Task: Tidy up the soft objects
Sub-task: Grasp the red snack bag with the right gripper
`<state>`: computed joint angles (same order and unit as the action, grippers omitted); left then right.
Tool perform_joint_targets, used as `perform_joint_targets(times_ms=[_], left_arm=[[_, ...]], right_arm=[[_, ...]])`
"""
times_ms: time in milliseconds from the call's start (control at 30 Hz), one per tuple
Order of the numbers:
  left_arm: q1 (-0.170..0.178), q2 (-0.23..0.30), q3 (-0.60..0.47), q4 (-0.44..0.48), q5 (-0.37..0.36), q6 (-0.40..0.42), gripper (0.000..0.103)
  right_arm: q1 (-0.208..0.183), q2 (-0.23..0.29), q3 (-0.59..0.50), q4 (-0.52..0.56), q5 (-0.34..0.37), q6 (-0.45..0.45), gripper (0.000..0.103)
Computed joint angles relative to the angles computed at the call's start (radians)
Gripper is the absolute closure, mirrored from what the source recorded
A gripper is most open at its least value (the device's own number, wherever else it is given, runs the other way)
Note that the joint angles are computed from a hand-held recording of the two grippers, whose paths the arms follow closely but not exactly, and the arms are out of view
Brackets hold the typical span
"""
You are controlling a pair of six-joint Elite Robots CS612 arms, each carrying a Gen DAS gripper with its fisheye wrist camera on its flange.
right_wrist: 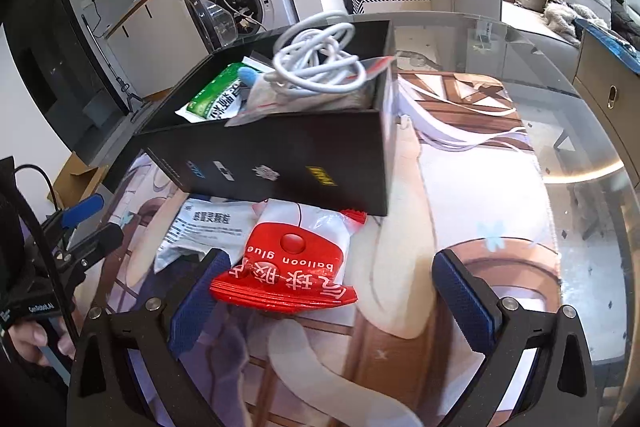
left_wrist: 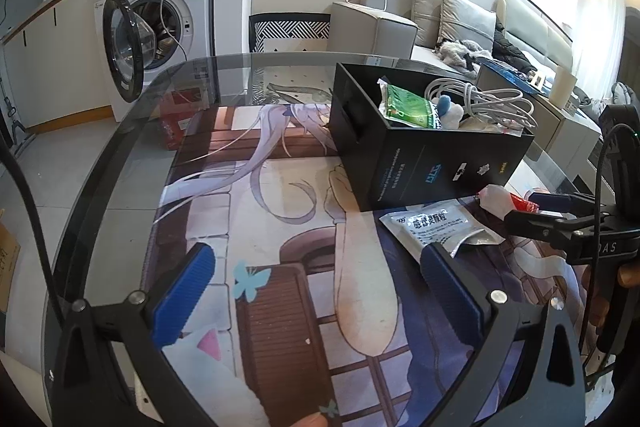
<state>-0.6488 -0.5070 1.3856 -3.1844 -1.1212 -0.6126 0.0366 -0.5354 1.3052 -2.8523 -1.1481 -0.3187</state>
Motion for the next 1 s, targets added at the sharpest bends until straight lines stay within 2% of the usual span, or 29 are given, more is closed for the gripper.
perform_joint_targets(times_ms=[333,667,1000], left_arm=[[0.003,0.008,-0.028,0.024,-0.048,0.012,0.000],[0.003,0.017,-0.058,0.055,-0.071,0.029,0.000],[0.002,0.031,-0.097,0.108,-0.115,0.056,0.000]], right_arm=[[-0.008,-0.022,0.025,0.034,-0.040,-0.119,0.000],[-0.015,-0.024,0.028,0.049,-0.019,-0.155,0.000],[-0.004,-0.012,0.009,0.041,-0.044,-0.207,0.002]])
